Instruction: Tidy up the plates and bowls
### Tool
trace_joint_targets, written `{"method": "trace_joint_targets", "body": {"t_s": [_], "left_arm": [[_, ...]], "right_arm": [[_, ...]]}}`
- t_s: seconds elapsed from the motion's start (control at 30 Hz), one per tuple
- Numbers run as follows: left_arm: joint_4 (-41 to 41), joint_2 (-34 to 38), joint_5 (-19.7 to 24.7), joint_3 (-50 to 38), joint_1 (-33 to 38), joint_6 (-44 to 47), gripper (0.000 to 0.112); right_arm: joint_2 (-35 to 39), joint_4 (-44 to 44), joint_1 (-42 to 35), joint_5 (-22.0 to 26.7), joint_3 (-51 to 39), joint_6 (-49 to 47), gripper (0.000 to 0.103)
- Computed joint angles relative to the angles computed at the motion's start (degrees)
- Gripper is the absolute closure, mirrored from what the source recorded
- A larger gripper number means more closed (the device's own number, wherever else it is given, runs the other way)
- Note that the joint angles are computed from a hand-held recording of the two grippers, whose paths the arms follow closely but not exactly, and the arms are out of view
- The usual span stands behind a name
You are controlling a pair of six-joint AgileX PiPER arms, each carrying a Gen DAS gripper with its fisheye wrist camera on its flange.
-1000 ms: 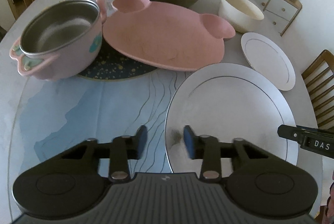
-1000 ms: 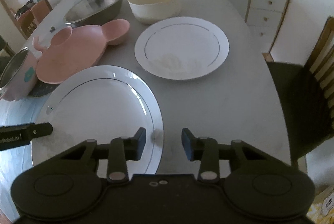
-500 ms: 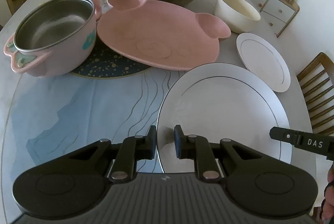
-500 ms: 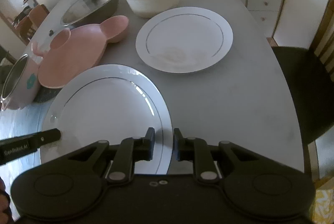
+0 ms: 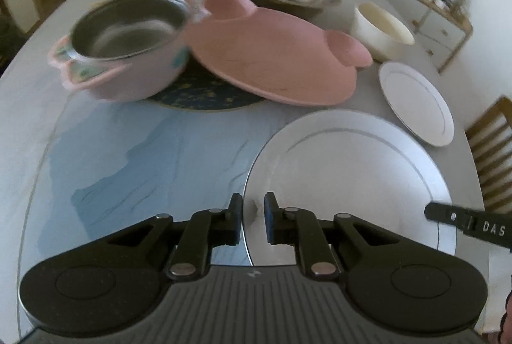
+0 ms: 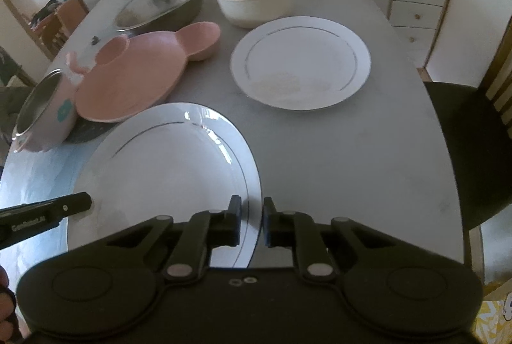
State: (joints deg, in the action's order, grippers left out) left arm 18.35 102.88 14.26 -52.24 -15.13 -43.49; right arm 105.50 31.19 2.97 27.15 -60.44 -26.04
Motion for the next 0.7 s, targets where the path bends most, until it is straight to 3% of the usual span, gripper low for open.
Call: {"method": "trace_joint_targets", "body": {"t_s": [0.07, 0.47, 0.6, 0.7], "left_arm": [[4.89, -1.64, -0.49, 2.14, 0.24, -5.18, 0.099], [8.28, -9.74, -1.16, 10.96, 7.17, -7.87, 0.099], [17.38, -12.94, -0.99, 13.89, 9.33, -16.78, 0.099], [13.25, -14.83, -2.38, 16.17, 13.47, -12.27, 0.099]], "right_arm": [[-0.14, 1.21, 0.29, 1.41, -0.08, -0.83, 0.090], [-2.02, 3.99, 7.06, 2.43, 0.92, -2.73, 0.091], [-1.62, 5.12, 9.60, 4.10, -0.30, -2.69, 0.091], [-1.13, 5.76, 12.32, 3.65, -1.05, -3.10, 0.091]]}}
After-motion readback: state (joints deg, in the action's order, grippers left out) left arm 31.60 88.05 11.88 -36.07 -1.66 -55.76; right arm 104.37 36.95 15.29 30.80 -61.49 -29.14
